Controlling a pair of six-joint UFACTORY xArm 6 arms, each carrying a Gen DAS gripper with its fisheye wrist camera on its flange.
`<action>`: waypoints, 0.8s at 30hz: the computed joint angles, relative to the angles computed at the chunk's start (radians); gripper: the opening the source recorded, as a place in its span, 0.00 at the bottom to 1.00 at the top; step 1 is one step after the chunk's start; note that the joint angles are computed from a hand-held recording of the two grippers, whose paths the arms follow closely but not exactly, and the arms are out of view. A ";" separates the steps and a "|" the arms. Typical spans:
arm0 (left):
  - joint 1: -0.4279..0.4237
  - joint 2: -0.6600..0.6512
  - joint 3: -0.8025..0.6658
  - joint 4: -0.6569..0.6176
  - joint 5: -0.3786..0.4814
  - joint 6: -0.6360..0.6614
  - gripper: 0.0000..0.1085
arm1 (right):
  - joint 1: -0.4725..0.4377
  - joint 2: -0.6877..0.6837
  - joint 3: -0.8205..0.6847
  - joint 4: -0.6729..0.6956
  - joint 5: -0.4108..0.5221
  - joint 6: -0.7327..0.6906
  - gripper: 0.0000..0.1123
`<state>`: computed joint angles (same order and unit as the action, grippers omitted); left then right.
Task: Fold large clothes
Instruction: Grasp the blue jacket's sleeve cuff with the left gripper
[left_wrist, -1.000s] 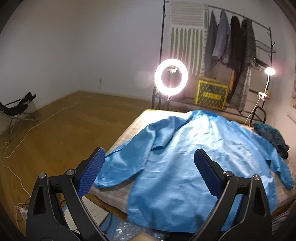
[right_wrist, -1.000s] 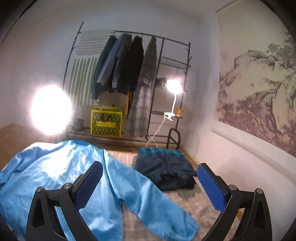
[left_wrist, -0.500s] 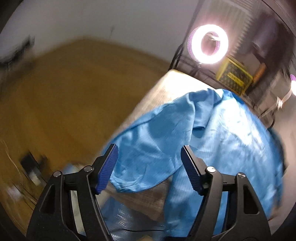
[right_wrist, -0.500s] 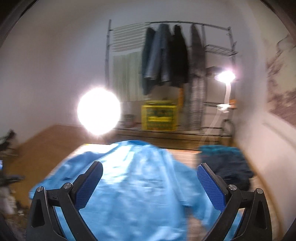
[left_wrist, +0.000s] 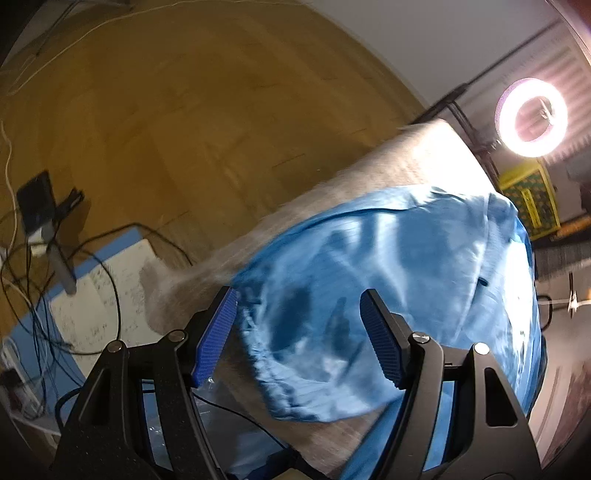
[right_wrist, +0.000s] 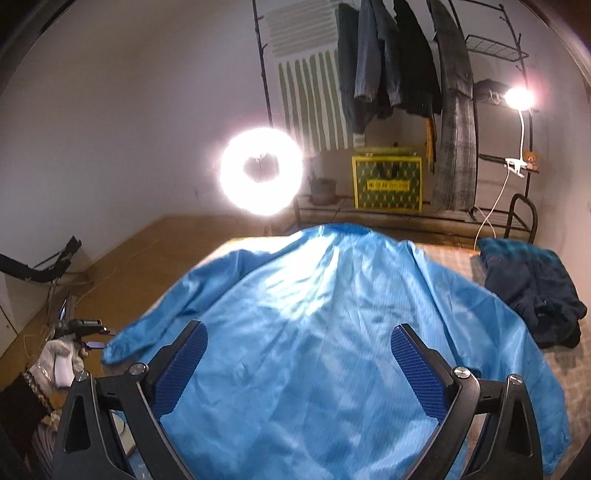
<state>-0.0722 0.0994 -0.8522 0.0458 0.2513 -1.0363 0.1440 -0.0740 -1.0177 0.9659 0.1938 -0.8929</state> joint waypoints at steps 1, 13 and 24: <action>0.006 -0.001 0.005 0.028 -0.001 -0.029 0.66 | -0.006 -0.001 0.003 0.010 0.009 -0.010 0.90; 0.003 0.052 -0.034 0.043 -0.034 -0.046 0.08 | -0.015 -0.003 0.005 0.035 0.052 0.002 0.89; -0.071 -0.088 -0.098 0.686 -0.052 -0.395 0.04 | -0.018 0.067 -0.047 -0.020 0.178 0.062 0.71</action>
<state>-0.1429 0.0116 -0.9498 0.7316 0.1994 -1.4314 0.1263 -0.0073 -1.0651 0.9456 0.3718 -0.8308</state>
